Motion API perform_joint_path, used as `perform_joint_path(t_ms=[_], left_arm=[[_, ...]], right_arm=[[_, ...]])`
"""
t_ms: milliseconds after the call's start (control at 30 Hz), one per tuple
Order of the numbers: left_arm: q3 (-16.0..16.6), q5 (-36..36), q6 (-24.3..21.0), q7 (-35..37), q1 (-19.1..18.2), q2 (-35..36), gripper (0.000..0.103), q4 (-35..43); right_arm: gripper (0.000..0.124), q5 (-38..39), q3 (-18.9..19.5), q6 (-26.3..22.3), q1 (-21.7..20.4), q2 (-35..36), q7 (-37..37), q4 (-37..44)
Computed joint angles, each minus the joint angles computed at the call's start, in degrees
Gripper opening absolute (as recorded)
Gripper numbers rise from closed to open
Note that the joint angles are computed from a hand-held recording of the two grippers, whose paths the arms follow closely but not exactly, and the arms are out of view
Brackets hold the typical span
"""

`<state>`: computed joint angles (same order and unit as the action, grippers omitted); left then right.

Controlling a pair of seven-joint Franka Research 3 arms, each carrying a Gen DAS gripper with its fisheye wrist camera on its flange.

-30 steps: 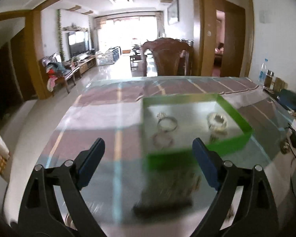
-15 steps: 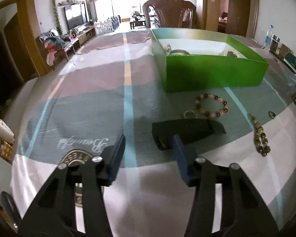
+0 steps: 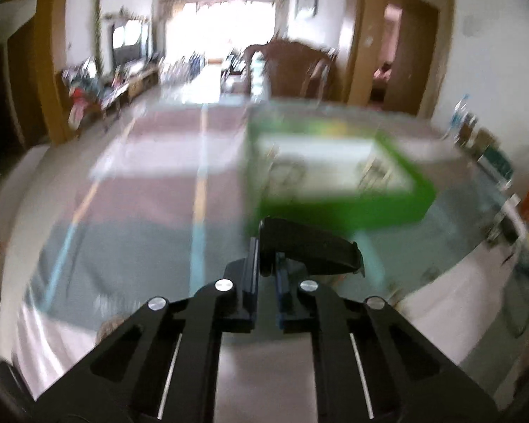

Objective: Organize jewelry

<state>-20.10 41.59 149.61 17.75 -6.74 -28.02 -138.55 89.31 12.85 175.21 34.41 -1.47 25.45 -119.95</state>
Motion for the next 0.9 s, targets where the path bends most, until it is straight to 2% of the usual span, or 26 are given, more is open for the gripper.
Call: perform_joint_path(t_ms=[133, 200, 267, 300, 333, 367, 400, 500, 533, 600, 667, 800, 900], left_arm=[[-1.37, 4.68, -1.66, 1.12, 2.64, 8.44, 0.008, 12.47], [-0.17, 4.77, -2.88, 2.21, 2.51, 15.95, 0.008, 19.91], [1.95, 1.6, -4.51, 4.98, 1.39, 23.49, 0.009, 26.9], [2.58, 0.23, -6.88, 6.1, 0.65, 26.75, 0.013, 30.06], [3.23, -1.4, -8.25, 7.61, -0.09, 28.99, 0.04, 32.03], [3.84, -3.47, -9.83, 9.73, -0.86, 31.19, 0.055, 33.91], [4.39, -1.53, -10.86, 8.2, -1.91, 31.44, 0.068, 33.8], [5.24, 7.85, -10.21, -1.43, -5.43, 25.68, 0.083, 26.31], [4.52, 12.3, -9.64, -7.24, -6.25, 21.67, 0.086, 21.91], [1.71, 19.33, -10.51, -17.71, -6.77, 14.99, 0.091, 14.96], [-1.65, 22.25, -13.17, -24.85, -7.52, 8.87, 0.094, 9.27], [-7.13, 17.5, -20.95, -32.29, -10.63, 1.62, 0.094, 2.53], [-9.51, 13.85, -25.28, -35.93, -12.76, -0.02, 0.094, 0.4]], right_arm=[[0.099, -4.72, 0.48, 0.7, 0.43, 1.25, 3.63, 0.01], [0.099, -6.43, 0.49, 0.05, 0.4, 1.5, 5.71, -0.32], [0.099, -8.54, 0.52, -0.32, 0.37, 1.33, 7.81, -1.22], [0.099, -8.92, 0.54, -0.35, 0.39, 1.12, 8.13, -1.65], [0.099, -9.79, 0.49, -0.46, 0.37, 0.87, 8.81, -2.18], [0.099, -10.66, 0.43, -0.55, 0.36, 0.56, 9.53, -2.68], [0.099, -11.25, 0.3, -0.69, 0.32, 0.26, 9.87, -3.11], [0.099, -9.55, -0.05, 0.07, 0.54, -0.97, 7.47, -4.17], [0.099, -8.36, -0.12, 0.83, 0.7, -1.11, 6.0, -4.24], [0.099, -5.27, -0.24, 1.85, 0.94, -0.82, 2.69, -3.68], [0.099, -4.66, -0.09, 3.18, 0.96, -0.02, 2.59, -3.06], [0.099, -2.3, 0.81, 5.92, 1.45, 1.01, -1.35, -1.65], [0.099, -6.86, 1.16, 6.08, 1.71, 1.12, 2.18, -2.2]])
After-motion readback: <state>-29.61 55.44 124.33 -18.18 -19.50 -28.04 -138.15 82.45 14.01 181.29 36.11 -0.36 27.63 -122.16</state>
